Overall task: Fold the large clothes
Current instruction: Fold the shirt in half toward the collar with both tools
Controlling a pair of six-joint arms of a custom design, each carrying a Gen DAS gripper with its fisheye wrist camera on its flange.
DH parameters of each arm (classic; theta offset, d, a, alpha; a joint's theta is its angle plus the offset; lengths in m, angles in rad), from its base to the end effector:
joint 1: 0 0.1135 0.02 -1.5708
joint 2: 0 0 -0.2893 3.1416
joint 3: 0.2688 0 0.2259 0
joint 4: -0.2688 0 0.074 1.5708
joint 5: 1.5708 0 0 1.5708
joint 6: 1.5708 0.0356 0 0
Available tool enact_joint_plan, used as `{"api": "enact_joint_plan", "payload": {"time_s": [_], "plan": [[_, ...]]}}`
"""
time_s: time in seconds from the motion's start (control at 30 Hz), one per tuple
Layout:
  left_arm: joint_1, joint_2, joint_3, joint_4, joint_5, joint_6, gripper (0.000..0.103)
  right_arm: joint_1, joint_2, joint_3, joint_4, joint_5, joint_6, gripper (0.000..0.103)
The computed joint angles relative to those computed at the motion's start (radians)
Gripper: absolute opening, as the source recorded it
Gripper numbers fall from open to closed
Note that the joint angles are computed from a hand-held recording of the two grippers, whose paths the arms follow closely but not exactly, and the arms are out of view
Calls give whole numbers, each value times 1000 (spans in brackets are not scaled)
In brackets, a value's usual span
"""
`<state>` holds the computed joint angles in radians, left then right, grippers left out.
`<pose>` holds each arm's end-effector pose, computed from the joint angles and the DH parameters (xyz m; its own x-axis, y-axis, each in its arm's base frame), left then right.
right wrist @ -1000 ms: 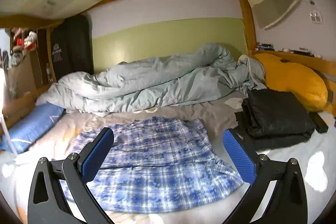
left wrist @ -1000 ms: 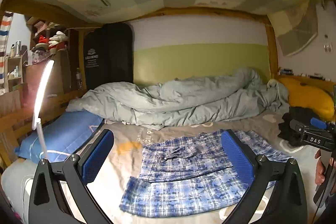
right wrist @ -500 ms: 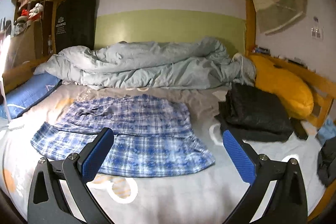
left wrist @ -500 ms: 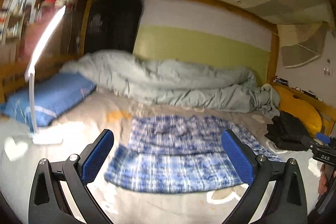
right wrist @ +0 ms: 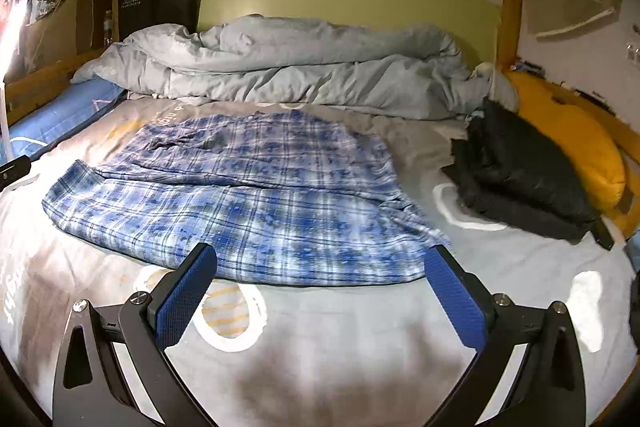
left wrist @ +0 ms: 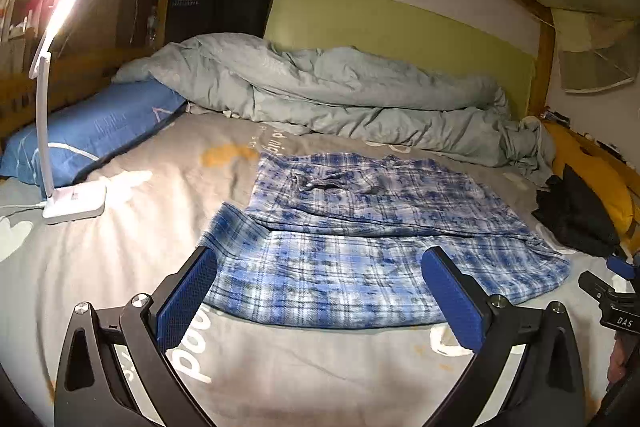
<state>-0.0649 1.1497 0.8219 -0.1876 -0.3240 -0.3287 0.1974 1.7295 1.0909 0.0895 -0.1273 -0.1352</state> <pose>0.2213 -0.0030 0.3111 -0.3961 -0.2809 -0.8742 -0.3622 0.9227 -0.1324 0.3615 0.0769 0.2605 -0.4666 -0.2297 -0.8541 -0.3669 0.9289 -0.0493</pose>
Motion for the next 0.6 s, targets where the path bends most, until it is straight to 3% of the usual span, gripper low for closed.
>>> {"api": "enact_joint_plan", "payload": {"time_s": [0.27, 0.5, 0.6], "plan": [[18, 71, -31, 39, -7, 50, 103, 30, 84, 22, 8, 32, -54, 103], [-28, 190, -29, 40, 44, 146, 103, 49, 167, 114, -87, -8, -101, 103], [-53, 233, -10, -4, 105, 181, 103, 56, 216, 198, -208, -53, -130, 103]]}}
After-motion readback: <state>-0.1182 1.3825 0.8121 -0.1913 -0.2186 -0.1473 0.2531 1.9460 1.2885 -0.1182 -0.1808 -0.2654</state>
